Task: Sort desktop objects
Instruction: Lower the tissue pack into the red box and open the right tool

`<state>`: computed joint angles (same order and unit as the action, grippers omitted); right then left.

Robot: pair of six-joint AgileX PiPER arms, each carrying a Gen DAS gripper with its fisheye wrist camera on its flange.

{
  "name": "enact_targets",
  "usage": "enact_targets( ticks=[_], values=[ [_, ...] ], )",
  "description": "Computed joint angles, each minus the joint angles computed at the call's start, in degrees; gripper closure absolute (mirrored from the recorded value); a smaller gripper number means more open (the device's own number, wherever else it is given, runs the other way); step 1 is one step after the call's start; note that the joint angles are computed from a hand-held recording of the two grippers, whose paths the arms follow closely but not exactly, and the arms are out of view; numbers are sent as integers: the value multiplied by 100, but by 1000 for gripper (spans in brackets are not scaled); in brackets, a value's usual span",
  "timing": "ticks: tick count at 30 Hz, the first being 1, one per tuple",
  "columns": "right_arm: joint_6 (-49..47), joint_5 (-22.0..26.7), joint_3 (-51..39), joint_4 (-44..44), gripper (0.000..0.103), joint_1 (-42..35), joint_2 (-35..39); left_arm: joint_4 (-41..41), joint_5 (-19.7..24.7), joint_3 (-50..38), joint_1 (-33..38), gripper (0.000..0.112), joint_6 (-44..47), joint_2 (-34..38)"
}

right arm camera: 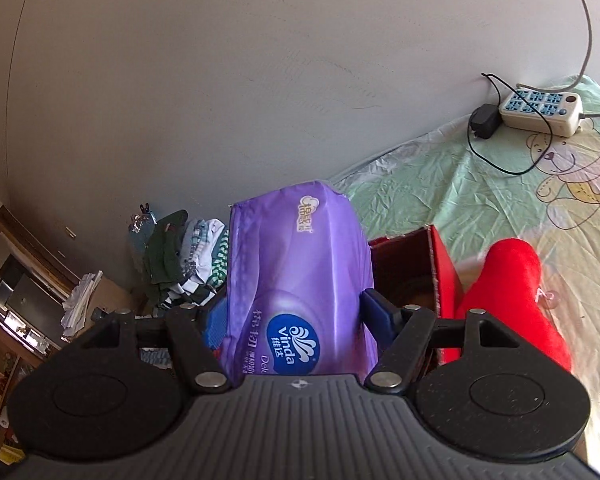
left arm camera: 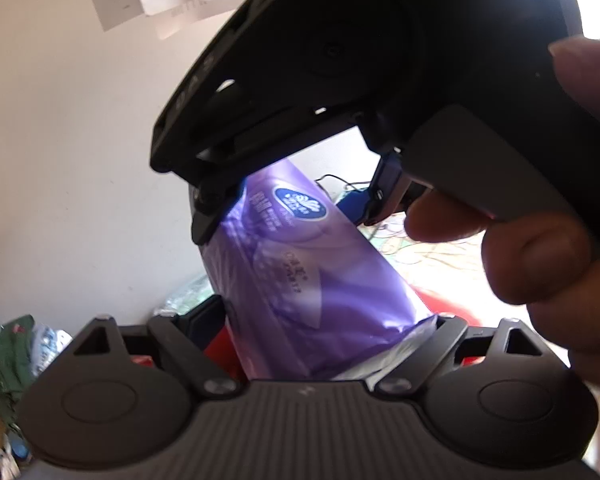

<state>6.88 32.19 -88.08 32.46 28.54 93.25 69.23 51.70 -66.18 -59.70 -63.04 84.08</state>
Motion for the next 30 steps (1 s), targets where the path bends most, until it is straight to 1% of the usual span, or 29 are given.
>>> enact_targets(
  ticks=[2, 6, 9, 11, 14, 18, 23, 25, 26, 30],
  values=[
    [329, -1, -317, -286, 33, 156, 237, 8, -134, 175, 190, 22, -2, -118],
    [577, 78, -841, -553, 33, 375, 704, 141, -300, 487, 495, 20, -225, -235],
    [391, -66, -999, -359, 33, 476, 897, 447, -291, 653, 638, 20, -372, -264],
    [516, -165, -1124, -530, 34, 588, 1046, 372, -519, 706, 887, 20, -257, -270],
    [769, -63, -1386, -802, 34, 670, 1319, 243, -819, 828, 1147, 20, -272, -239],
    [1231, 429, -1891, -1234, 34, 774, 1771, -372, -1179, 907, 1477, 20, 88, -182],
    [1536, 871, -2352, -1515, 34, 872, 2131, -823, -1412, 949, 1730, 20, 363, -153],
    [1700, 1179, -2710, -1624, 34, 878, 2317, -1141, -1633, 921, 1916, 19, 628, -166],
    [1766, 1362, -2914, -1636, 34, 866, 2429, -1367, -1771, 909, 2031, 18, 806, -178],
    [2084, 2173, -3887, -1675, 33, 813, 3006, -2693, -2361, 893, 2581, 18, 1864, -238]
  ],
)
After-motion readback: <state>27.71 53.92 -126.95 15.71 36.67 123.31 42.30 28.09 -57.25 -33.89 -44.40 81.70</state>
